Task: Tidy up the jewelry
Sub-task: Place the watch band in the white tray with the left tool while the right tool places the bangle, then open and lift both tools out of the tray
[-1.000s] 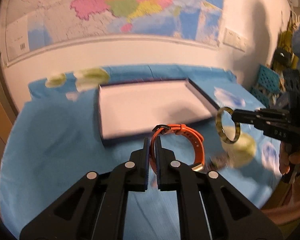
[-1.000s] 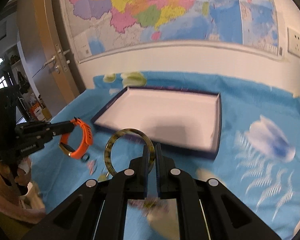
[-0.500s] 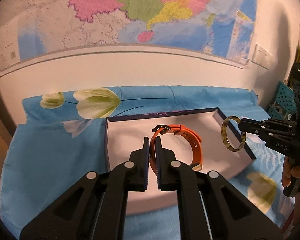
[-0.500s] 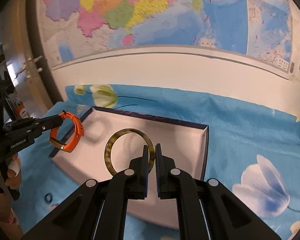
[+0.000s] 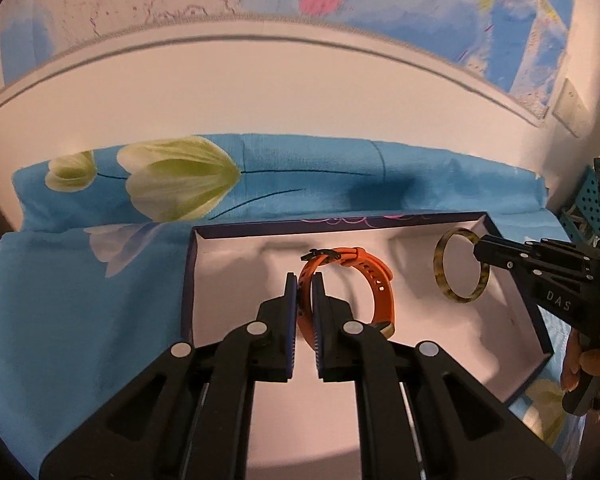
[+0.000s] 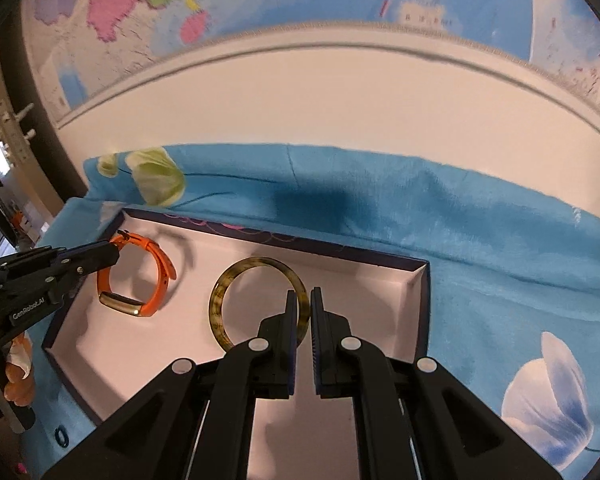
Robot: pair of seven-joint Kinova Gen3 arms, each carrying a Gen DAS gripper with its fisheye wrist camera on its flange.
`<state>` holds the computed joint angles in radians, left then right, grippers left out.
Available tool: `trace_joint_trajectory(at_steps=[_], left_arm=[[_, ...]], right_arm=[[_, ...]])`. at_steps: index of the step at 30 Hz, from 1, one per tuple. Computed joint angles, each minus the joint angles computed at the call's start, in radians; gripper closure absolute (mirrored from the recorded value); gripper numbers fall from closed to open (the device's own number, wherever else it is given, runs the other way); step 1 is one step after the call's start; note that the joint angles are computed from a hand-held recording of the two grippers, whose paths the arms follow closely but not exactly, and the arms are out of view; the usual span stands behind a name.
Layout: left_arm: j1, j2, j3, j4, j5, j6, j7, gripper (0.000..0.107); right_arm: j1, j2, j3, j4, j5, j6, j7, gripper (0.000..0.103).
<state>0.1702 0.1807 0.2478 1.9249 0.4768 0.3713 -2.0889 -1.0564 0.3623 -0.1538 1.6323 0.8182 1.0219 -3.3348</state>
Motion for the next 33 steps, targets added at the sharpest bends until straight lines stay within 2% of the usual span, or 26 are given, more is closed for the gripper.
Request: trace_joint_trajectory(at_steps=[3,6,12,16,19,22,23,24,27,28,29,32,33], left_arm=[[0.125,0.035,-0.12,-0.056,-0.08,0.047,0.098,0.1],[0.241,0.06,-0.249,-0.096,-0.059,0.086,0.114,0.1],[0.469,0.105,-0.527,-0.164,0.024,0.173,0.071,0.1],[0.613,0.15,-0.713,-0.206,0.08,0.236,0.056,0.101],[0.709,0.176,-0.851,-0.222,0.166,0.284,-0.003,0.099],[0.798,0.171,-0.955,-0.182,0.238,0.247,-0.075,0.095],[0.813,0.152,-0.963,-0.152,0.255,0.208,-0.104,0.095],[0.822,0.131,-0.959,-0.124,0.267,0.168,-0.135,0.091],[0.915,0.034,-1.012,-0.024,0.327,0.046,-0.256,0.079],[0.924,0.002,-1.003,0.007,0.342,0.005,-0.296,0.075],[0.917,-0.044,-0.977,0.042,0.353,-0.036,-0.337,0.069],[0.843,-0.183,-0.839,0.153,0.412,-0.158,-0.459,0.062],[0.823,-0.229,-0.802,0.19,0.438,-0.193,-0.5,0.055]], right_arm=[[0.024,0.018,0.002,-0.024,-0.035,0.001,0.038,0.098],[0.036,0.022,0.011,-0.034,-0.062,-0.003,0.057,0.098],[0.063,0.032,0.021,-0.049,-0.11,-0.023,0.108,0.098],[0.053,0.035,0.035,-0.052,-0.108,-0.019,0.095,0.097],[0.03,0.03,0.042,-0.048,-0.083,-0.003,0.069,0.094],[0.009,0.008,0.038,-0.021,-0.041,-0.009,0.018,0.09],[-0.005,-0.004,0.035,-0.009,-0.018,-0.006,-0.008,0.09],[-0.012,-0.012,0.03,-0.002,-0.001,-0.002,-0.024,0.087],[-0.054,-0.04,0.004,0.021,0.073,0.041,-0.086,0.075],[-0.075,-0.052,-0.008,0.03,0.105,0.059,-0.111,0.073],[-0.085,-0.061,-0.022,0.039,0.125,0.07,-0.127,0.071],[-0.135,-0.085,-0.071,0.061,0.195,0.123,-0.178,0.059],[-0.15,-0.092,-0.088,0.069,0.214,0.136,-0.19,0.056]])
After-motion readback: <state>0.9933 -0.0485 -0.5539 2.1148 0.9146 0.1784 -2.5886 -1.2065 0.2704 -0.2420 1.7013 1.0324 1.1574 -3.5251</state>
